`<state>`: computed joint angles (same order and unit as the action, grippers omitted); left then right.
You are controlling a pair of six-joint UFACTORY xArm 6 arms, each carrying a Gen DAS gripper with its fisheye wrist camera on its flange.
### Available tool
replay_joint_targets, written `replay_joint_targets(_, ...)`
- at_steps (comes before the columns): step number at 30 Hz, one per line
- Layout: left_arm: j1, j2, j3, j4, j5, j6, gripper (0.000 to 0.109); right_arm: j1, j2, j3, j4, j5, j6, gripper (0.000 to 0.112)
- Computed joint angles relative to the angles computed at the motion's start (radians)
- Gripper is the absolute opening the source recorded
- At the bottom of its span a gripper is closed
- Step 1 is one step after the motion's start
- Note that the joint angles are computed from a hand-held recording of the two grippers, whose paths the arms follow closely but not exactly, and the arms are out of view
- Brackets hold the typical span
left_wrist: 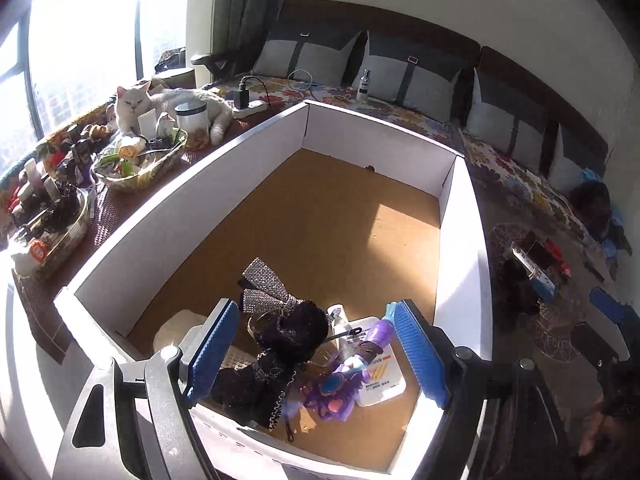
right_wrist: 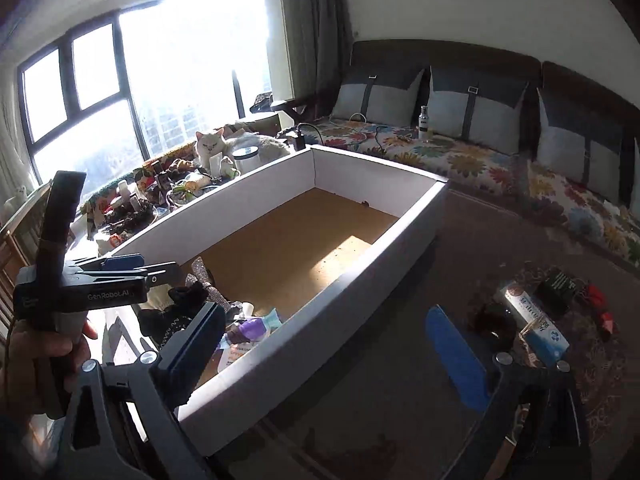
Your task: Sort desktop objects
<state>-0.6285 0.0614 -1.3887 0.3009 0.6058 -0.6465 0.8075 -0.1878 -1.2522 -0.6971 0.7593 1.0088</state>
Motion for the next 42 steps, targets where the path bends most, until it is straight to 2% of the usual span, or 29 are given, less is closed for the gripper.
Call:
replay_joint_targets(2,-0.052,-0.011,0.007,-0.031,-0.045,0.033,0.079,-0.009,-0.139,0.156,-0.034,0.085,0.044,0.103)
replay_joint_targets(6,-0.184,0.015,-0.033,-0.082,-0.094,0.117,0.08,-0.06,-0.404,0.433,0.023,0.264,0.067,0.102)
replay_joint_targets(7,-0.218,0.034,-0.053,-0.097,-0.091,0.14,0.086,-0.071,-0.483,0.496,0.035,0.308,0.076,0.102)
replay_joint_targets(8,-0.252,0.06,-0.077,-0.115,-0.084,0.163,0.095,-0.086,-0.544,0.544,0.05,0.341,0.08,0.103)
replay_joint_targets(9,-0.281,0.089,-0.098,-0.125,-0.08,0.175,0.098,-0.107,-0.596,0.584,0.071,0.368,0.075,0.102)
replay_joint_targets(12,-0.351,0.214,-0.199,-0.13,-0.004,0.189,0.098,-0.14,-0.758,0.677,0.118,0.459,0.049,0.102)
replay_joint_targets(14,-0.377,0.302,-0.271,-0.137,0.059,0.198,0.098,-0.141,-0.814,0.712,0.125,0.489,0.045,0.102)
replay_joint_targets(18,-0.396,0.421,-0.375,-0.124,0.129,0.178,0.098,-0.156,-0.877,0.762,0.132,0.494,0.021,0.102)
replay_joint_targets(24,-0.392,0.535,-0.519,-0.115,0.202,0.16,0.098,-0.223,-0.936,0.824,0.161,0.446,-0.027,0.103)
replay_joint_targets(27,-0.395,0.597,-0.611,-0.065,0.242,0.151,0.098,-0.253,-0.949,0.83,0.181,0.443,-0.014,0.103)
replay_joint_targets(31,-0.392,0.664,-0.714,-0.05,0.274,0.163,0.099,-0.247,-0.947,0.83,0.173,0.452,0.004,0.103)
replay_joint_targets(35,-0.387,0.767,-0.887,-0.058,0.353,0.165,0.103,-0.248,-0.95,0.831,0.175,0.451,0.004,0.103)
replay_joint_targets(39,-0.382,0.796,-0.924,-0.053,0.336,0.172,0.103,-0.247,-0.949,0.831,0.175,0.451,0.005,0.103)
replay_joint_targets(42,-0.38,0.732,-0.791,-0.019,0.223,0.148,0.103,-0.248,-0.951,0.831,0.176,0.45,0.003,0.103)
